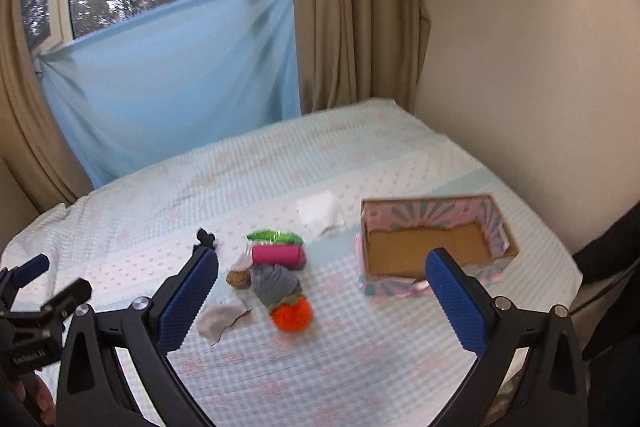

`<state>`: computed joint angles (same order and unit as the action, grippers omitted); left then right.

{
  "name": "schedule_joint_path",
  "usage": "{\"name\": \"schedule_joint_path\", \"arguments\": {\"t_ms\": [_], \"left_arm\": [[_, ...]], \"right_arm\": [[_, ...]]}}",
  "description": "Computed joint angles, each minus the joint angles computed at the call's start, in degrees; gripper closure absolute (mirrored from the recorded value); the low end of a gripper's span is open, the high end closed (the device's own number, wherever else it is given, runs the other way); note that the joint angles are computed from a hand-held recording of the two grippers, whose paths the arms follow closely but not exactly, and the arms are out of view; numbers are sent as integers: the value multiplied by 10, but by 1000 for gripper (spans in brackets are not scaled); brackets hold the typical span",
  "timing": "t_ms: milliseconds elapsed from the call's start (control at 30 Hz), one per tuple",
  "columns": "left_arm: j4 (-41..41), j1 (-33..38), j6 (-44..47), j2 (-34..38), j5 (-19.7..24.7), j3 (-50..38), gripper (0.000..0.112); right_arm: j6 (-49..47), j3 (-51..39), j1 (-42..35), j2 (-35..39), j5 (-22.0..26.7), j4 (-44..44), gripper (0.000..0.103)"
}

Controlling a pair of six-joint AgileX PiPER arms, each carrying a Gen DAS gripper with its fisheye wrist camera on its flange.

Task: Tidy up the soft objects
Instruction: 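Grasp the grey sock with the left tool while the right tool grasps the orange pom-pom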

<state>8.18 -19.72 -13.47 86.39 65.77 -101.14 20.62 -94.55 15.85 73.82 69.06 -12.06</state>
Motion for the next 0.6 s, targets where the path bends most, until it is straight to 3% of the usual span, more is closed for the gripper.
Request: {"name": "schedule_joint_path", "arguments": {"t_ms": [333, 600], "left_arm": [[-167, 95, 210, 92, -223, 181, 11], [-237, 105, 322, 233, -332, 213, 21]], "right_arm": [[135, 174, 51, 90, -160, -45, 1], [204, 263, 52, 212, -331, -78, 1]]}}
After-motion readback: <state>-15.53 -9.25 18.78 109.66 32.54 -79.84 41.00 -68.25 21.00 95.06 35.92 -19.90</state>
